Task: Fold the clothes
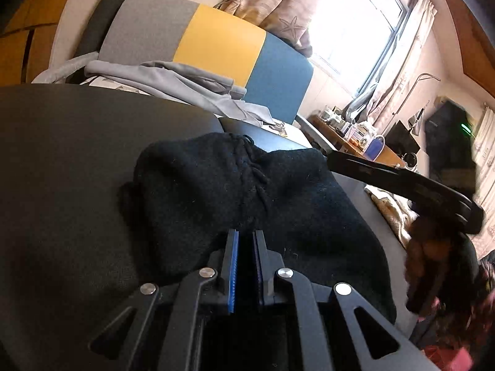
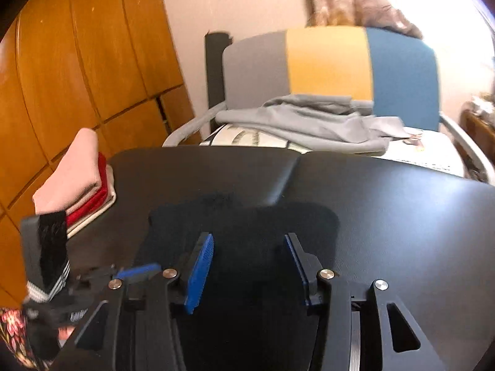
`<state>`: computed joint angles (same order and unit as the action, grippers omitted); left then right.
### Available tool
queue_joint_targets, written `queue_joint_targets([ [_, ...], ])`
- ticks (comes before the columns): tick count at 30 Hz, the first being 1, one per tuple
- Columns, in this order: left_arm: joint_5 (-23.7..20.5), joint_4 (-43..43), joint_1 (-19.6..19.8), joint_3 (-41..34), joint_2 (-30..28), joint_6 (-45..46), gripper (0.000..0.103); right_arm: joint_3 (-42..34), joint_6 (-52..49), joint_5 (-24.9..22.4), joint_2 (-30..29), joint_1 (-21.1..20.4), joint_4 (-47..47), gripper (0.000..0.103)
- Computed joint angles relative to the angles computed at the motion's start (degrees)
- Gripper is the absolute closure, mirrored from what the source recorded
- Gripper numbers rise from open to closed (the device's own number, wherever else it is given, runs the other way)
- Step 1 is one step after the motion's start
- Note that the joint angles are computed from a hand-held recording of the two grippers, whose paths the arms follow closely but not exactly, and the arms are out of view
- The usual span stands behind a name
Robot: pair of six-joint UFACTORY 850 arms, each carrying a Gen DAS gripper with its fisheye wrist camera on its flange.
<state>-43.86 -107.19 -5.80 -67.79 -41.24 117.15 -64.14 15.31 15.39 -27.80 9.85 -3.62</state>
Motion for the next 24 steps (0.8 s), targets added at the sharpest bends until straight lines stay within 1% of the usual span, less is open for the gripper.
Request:
queue_joint_targets([
  [1,0.2,-0.6,0.0,0.2,0.1,0.3,0.093,-2.3,-2.1,-2.3,-1.6,0.1,1.4,0.055],
  [2,0.7,-1.1,-0.3,-0.7,-0.5,0.1,0.093,-4.7,-6.1,-5.7,-3.2,0.0,5.2,0.055],
  [3,0.5,-1.0,-0.2,-0.6,-0.5,-0.1,0.093,-6.7,-12.0,-9.2,-5.3,-0.3,11.2,0.056],
  [4,0.4,-0.8,-0.1,-0.5,-0.5,-0.2,0.093,-7.2,-17.2,-10.4,-6.3,-0.7,17.2,0.057],
  [5,0.5,-0.2,-0.1,-0.6,-0.4,-0.9,0.093,-6.6,-20.0,-9.1,-6.7,-0.7,21.6,0.057],
  [6,0.9,0.8,-0.3,-0.7,0.1,-1.9,0.093,-4.8,-20.4,-5.5,-6.4,-0.4,24.2,0.057],
  [7,1.3,1.7,-0.4,-0.8,0.6,-2.9,0.092,-3.0,-18.6,-2.4,-5.7,-0.1,24.5,0.057],
  [8,1.4,1.4,-0.5,-0.7,1.4,-3.0,0.084,-1.7,-19.2,-0.4,-5.2,0.4,26.1,0.057],
  [9,0.7,0.5,-0.6,-1.3,1.8,-2.2,0.082,-0.9,-22.1,1.0,-4.8,0.9,29.3,0.057],
  [11,-0.6,0.3,-0.8,-3.1,2.5,-1.8,0.079,-0.1,-25.7,3.1,-4.6,1.6,32.4,0.057],
  [12,1.2,3.3,-1.5,-6.4,1.0,-4.7,0.073,0.2,-26.9,3.9,-4.6,1.9,33.5,0.057],
  [14,4.0,13.5,-2.7,-14.3,-2.2,-14.3,0.063,0.7,-29.1,5.6,-4.6,2.5,35.8,0.057],
  [16,6.0,25.5,-4.3,-22.8,-6.6,-24.9,0.063,0.4,-36.1,6.6,-4.7,3.5,42.1,0.057],
  [17,6.1,31.5,-5.0,-26.1,-8.4,-29.5,0.062,0.5,-39.0,7.4,-4.7,4.1,44.8,0.056],
  [18,5.8,37.5,-5.7,-29.5,-10.3,-34.0,0.062,0.5,-41.0,8.0,-4.7,4.4,46.5,0.056],
  [19,4.1,42.2,-6.2,-32.2,-12.0,-37.2,0.062,0.4,-42.6,8.4,-4.8,4.5,47.8,0.055],
  [20,3.1,46.3,-6.8,-34.5,-13.5,-39.8,0.060,0.4,-44.2,8.9,-4.8,4.7,49.0,0.055],
  [21,4.4,50.2,-7.5,-35.1,-14.2,-41.2,0.059,0.4,-44.7,9.2,-4.8,4.7,49.4,0.055],
  [22,6.7,51.9,-8.2,-34.6,-14.4,-40.7,0.059,0.4,-44.4,9.2,-4.8,4.6,49.1,0.055],
  [23,8.3,51.3,-8.3,-33.6,-13.8,-39.5,0.059,0.5,-44.0,9.0,-4.8,4.5,48.6,0.055],
  [24,10.1,48.8,-8.4,-31.9,-13.1,-36.5,0.059,0.5,-43.7,9.0,-4.7,4.4,48.4,0.055],
])
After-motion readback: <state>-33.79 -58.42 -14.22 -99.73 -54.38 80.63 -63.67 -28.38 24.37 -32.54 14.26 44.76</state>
